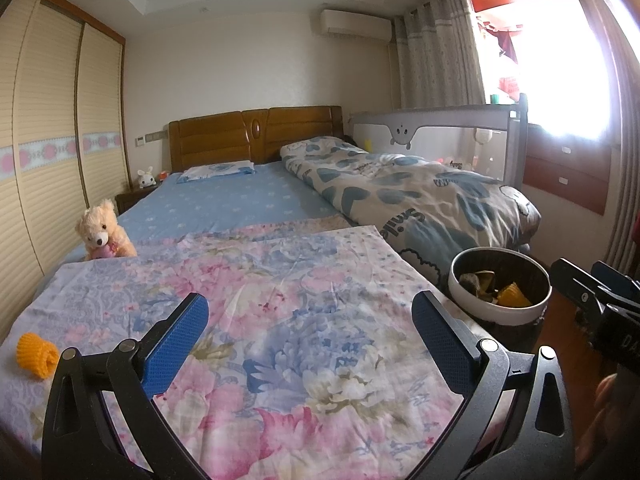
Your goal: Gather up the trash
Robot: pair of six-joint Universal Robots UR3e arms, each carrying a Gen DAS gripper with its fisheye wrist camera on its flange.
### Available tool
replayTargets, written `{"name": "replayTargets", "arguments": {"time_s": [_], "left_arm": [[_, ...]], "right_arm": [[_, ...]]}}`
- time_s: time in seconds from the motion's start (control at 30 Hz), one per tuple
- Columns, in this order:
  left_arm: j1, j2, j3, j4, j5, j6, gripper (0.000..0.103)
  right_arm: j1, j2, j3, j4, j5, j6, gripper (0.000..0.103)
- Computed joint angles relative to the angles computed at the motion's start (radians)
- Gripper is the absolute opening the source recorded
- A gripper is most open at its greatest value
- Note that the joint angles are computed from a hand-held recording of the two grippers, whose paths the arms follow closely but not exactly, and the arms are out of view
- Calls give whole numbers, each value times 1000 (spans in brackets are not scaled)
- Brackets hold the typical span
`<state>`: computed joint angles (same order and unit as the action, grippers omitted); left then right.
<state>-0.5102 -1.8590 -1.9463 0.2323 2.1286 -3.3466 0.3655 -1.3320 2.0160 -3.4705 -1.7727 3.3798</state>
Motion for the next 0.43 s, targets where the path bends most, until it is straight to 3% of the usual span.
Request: {"name": "replayTargets", "arguments": {"time_s": [0.43], "left_arm": [[37,20,-30,2,-41,-1,103]], "right_arm": [[-9,15,-18,19,22,6,103]]}}
